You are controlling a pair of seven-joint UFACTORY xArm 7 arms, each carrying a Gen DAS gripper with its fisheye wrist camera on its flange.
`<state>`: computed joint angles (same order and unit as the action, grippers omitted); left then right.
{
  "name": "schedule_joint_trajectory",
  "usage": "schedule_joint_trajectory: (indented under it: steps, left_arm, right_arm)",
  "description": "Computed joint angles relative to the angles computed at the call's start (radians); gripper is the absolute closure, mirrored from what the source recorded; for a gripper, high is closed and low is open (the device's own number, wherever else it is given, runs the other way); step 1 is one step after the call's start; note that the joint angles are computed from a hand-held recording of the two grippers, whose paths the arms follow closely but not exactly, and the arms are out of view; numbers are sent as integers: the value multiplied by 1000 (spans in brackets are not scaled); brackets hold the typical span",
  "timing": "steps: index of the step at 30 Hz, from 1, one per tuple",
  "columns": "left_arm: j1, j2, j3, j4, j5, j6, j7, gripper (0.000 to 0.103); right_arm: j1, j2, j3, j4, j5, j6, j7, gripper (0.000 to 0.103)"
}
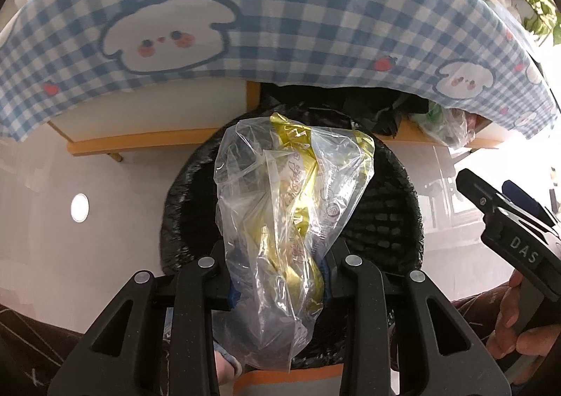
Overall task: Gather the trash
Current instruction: 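Open the right tool over the bin while the left tool releases the foil bag into it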
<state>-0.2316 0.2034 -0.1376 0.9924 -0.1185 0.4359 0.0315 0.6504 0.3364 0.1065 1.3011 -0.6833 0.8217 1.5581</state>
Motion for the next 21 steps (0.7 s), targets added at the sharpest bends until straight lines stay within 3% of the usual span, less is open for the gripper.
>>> schedule_joint_trajectory:
  steps: [14,21]
  left_arm:
    - [-34,61,-18,31,23,-38,-3,69]
    - [-38,62,-15,28,29,-60,-28,53]
  right_arm:
    - [8,-1,2,3,-39,68,1,8]
    - [8,1,7,13,-32,84,-5,8]
